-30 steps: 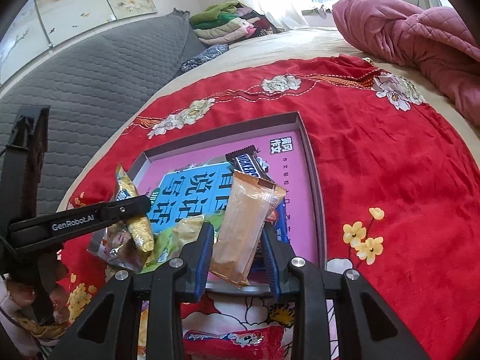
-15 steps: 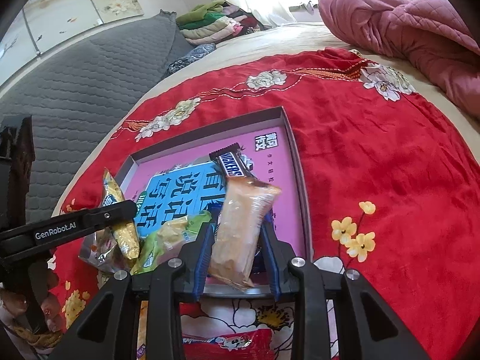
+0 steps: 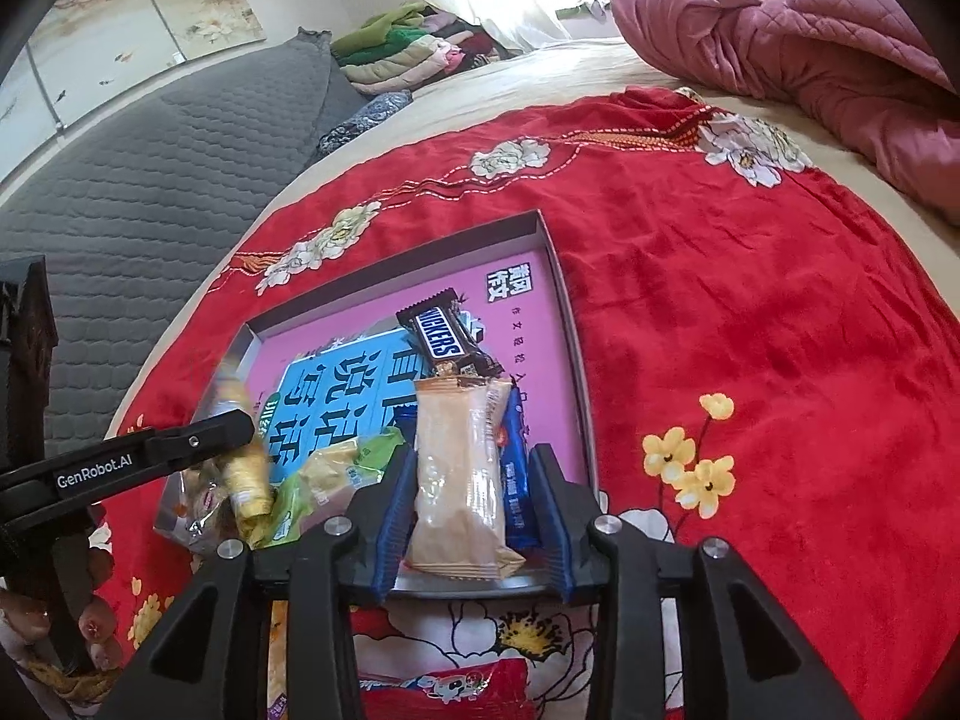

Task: Organize snacks
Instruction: 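Lower the pastry packet into the tray and open the right tool while the left releases the yellow bag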

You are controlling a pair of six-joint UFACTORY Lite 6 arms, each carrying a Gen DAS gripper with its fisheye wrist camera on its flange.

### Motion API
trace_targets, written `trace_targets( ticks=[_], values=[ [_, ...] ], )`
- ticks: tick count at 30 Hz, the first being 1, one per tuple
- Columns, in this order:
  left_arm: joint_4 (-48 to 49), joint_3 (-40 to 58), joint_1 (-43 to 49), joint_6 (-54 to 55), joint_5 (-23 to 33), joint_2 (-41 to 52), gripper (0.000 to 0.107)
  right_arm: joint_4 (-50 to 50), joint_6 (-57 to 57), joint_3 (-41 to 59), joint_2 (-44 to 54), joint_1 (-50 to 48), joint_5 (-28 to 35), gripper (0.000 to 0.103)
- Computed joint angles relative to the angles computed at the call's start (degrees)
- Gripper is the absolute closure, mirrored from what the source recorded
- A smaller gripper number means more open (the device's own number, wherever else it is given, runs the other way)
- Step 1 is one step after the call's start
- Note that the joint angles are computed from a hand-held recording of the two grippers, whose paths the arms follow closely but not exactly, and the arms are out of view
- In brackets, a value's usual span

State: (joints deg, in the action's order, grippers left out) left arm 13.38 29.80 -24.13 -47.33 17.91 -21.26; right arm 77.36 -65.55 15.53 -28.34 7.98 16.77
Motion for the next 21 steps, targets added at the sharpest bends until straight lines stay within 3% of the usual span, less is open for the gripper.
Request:
trace_targets(
  ticks=[21],
  values=[
    [-3.3,-0.05,0.46,3.81,1.82,-2.94,0.058,-1.4,1.71,-0.78,-2.99,0.72,-1.2,0.058]
  ],
)
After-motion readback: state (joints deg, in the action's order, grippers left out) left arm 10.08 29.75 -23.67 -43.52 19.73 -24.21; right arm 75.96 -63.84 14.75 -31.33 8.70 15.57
